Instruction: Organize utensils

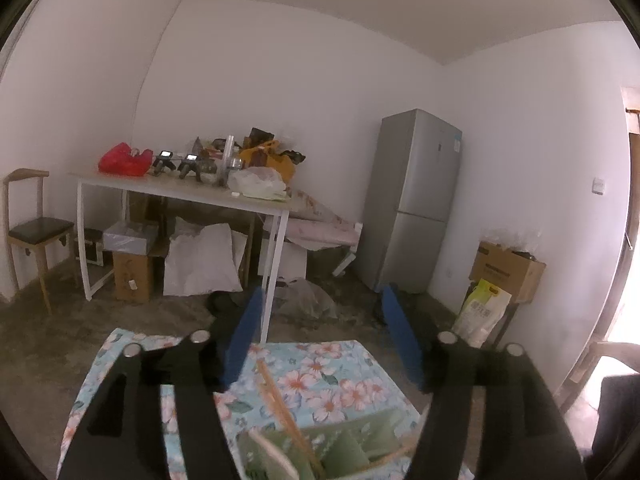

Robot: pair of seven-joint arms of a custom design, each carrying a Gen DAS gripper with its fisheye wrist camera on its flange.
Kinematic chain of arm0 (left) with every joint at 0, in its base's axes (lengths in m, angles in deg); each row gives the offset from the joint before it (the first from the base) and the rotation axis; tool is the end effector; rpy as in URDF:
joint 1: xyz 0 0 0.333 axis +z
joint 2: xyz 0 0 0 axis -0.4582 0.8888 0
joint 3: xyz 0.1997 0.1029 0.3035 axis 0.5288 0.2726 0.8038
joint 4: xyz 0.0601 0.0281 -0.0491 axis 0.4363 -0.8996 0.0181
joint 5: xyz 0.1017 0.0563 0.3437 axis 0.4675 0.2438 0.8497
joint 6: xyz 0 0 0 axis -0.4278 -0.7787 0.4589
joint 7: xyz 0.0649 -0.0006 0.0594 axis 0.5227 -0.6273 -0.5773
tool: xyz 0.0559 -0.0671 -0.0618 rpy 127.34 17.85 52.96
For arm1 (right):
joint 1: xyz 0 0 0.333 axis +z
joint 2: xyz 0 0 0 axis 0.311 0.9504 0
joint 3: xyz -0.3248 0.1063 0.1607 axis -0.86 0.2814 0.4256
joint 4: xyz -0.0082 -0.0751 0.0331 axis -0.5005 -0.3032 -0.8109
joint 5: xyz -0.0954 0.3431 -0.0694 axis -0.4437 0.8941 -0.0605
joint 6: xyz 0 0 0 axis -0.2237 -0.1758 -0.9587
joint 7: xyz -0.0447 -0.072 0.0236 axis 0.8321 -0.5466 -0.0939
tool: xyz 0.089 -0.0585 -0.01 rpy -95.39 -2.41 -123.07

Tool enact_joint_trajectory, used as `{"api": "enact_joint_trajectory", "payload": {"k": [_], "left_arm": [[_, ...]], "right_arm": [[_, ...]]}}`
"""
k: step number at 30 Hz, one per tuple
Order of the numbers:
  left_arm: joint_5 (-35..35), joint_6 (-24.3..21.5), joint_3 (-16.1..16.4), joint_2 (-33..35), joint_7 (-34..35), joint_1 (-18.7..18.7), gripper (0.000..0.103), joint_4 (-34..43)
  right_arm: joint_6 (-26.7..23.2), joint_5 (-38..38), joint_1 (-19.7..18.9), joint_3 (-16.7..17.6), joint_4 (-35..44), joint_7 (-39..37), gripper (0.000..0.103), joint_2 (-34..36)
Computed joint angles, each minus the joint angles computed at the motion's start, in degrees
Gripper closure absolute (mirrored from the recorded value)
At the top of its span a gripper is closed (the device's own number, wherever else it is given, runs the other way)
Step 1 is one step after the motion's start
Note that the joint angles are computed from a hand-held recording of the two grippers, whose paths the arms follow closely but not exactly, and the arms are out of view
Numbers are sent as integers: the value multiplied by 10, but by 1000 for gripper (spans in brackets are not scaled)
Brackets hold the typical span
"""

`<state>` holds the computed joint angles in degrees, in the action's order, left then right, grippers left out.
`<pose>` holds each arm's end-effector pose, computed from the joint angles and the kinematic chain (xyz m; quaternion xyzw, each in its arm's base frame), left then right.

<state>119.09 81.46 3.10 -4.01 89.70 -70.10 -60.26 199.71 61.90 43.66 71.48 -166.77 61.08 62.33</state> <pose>0.5539 -0.5204 0.7148 -0.5577 0.5494 -0.5309 0.3244 0.4876 0.2714 0.6587 -0.6738 0.5456 -0.0747 0.4926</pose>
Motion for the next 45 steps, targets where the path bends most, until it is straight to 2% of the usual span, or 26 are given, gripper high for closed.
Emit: {"api": "enact_joint_trajectory", "payload": {"k": [4, 11, 18, 20, 24, 29, 30, 31, 32, 34, 35, 36, 40, 45], "left_arm": [[34, 12, -7, -76, -46, 2, 26, -117], [30, -13, -69, -170, -59, 41, 15, -288], [9, -36, -125, -221, -129, 77, 9, -415], [3, -36, -140, -225, -140, 89, 9, -431], [-4, -28, -157, -231, -158, 103, 7, -454], [-3, -34, -165, -229, -155, 106, 6, -452], [-3, -33, -165, -229, -156, 107, 6, -453], [-3, -33, -165, -229, -156, 107, 6, -453], [-4, -33, -166, -229, -156, 107, 6, -453], [-7, -33, -166, -229, -155, 107, 6, -453], [-7, -32, -166, -228, -155, 107, 6, -453], [-8, -30, -166, -228, -155, 108, 6, -453], [-14, -27, -165, -225, -149, 109, 6, -452], [-21, -24, -163, -222, -145, 110, 6, -451]], "right_arm": [[7, -8, 2, 0, 15, -14, 98, -7], [24, -16, 1, -3, 90, -57, 98, 8], [66, -121, -8, 0, 176, -9, 98, 59], [76, -194, -1, -15, 196, 47, 98, 80], [53, -236, -3, -18, 248, 86, 98, 127], [25, -282, 9, -33, 276, 132, 98, 168], [12, -282, 6, -30, 286, 134, 98, 177], [-24, -284, 2, -28, 305, 135, 98, 190], [-61, -308, 13, -45, 323, 159, 98, 202], [-96, -355, 29, -73, 340, 206, 86, 215], [-103, -367, 30, -75, 341, 218, 83, 216], [-99, -384, 34, -83, 336, 236, 75, 214], [-65, -424, 35, -88, 309, 266, 56, 193], [6, -489, 46, -110, 262, 333, 53, 155]]}}
